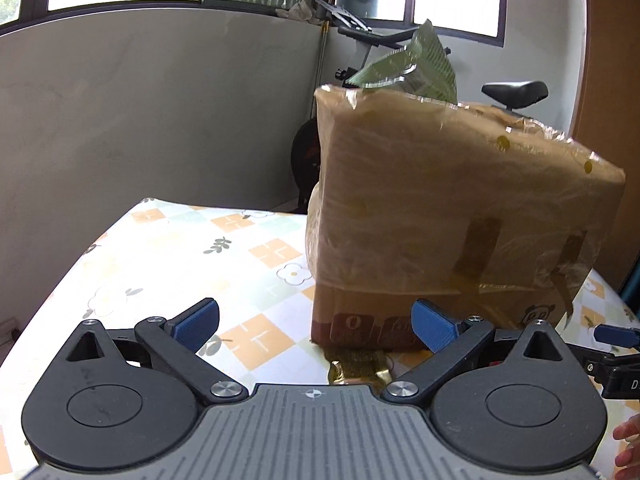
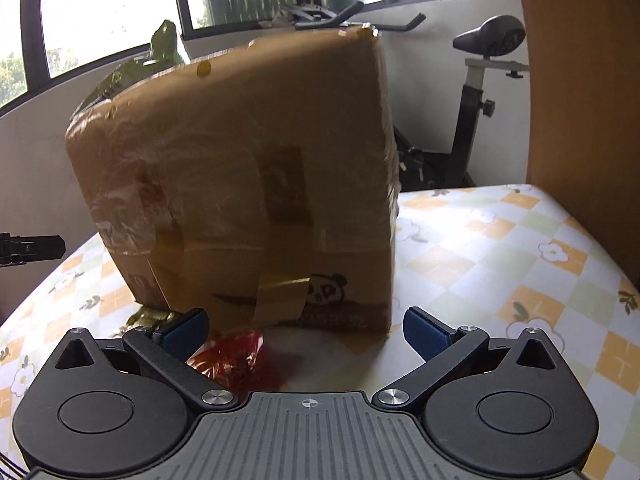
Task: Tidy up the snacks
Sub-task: 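Move both tools back down to the snacks beside the box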
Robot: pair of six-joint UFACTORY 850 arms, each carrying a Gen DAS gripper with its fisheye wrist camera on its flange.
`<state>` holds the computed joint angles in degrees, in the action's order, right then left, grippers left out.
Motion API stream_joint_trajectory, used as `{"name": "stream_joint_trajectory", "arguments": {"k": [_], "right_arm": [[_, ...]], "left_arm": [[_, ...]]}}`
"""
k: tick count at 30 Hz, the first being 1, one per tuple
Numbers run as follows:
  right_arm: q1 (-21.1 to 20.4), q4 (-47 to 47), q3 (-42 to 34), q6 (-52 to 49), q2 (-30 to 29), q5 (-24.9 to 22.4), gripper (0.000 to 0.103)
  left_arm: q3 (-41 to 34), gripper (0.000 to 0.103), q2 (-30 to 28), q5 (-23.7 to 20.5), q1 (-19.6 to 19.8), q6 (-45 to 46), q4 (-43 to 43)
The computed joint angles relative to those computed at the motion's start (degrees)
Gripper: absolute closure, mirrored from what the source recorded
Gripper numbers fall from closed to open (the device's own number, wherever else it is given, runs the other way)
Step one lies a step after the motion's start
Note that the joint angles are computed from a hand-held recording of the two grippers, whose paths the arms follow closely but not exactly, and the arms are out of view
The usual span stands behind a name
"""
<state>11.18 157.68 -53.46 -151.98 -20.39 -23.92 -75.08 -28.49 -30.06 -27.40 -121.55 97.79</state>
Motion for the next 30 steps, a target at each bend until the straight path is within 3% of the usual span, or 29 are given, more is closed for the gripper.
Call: {"name": "stream_joint_trajectory", "arguments": {"k": [5, 9, 16, 20, 30], "right_arm": [[1.17, -16.96, -4.76, 14.3, -4.44, 4.87, 0.0], [3.35, -11.42, -6.96, 4.94, -6.4, 7.15, 0.0], [5.04, -9.85, -10.74, 1.04, -9.79, 10.95, 0.0], [4.8, -10.51, -10.33, 2.28, -10.11, 9.72, 0.0], [5.25, -4.42, -9.67, -4.88, -10.27, 9.17, 0.0]], "left_arm": [[-1.88, 0.0, -2.41, -1.95, 0.17, 8.07, -8.73], [-3.46, 0.0, -3.81, 0.67, 1.4, 11.66, -12.94], [-7.95, 0.0, -7.49, 3.39, 2.97, 21.06, -21.01], [-10.24, 0.0, -9.04, 3.97, 2.92, 28.16, -30.07], [-10.29, 0.0, -9.35, 5.35, 2.89, 34.12, -36.92]]}}
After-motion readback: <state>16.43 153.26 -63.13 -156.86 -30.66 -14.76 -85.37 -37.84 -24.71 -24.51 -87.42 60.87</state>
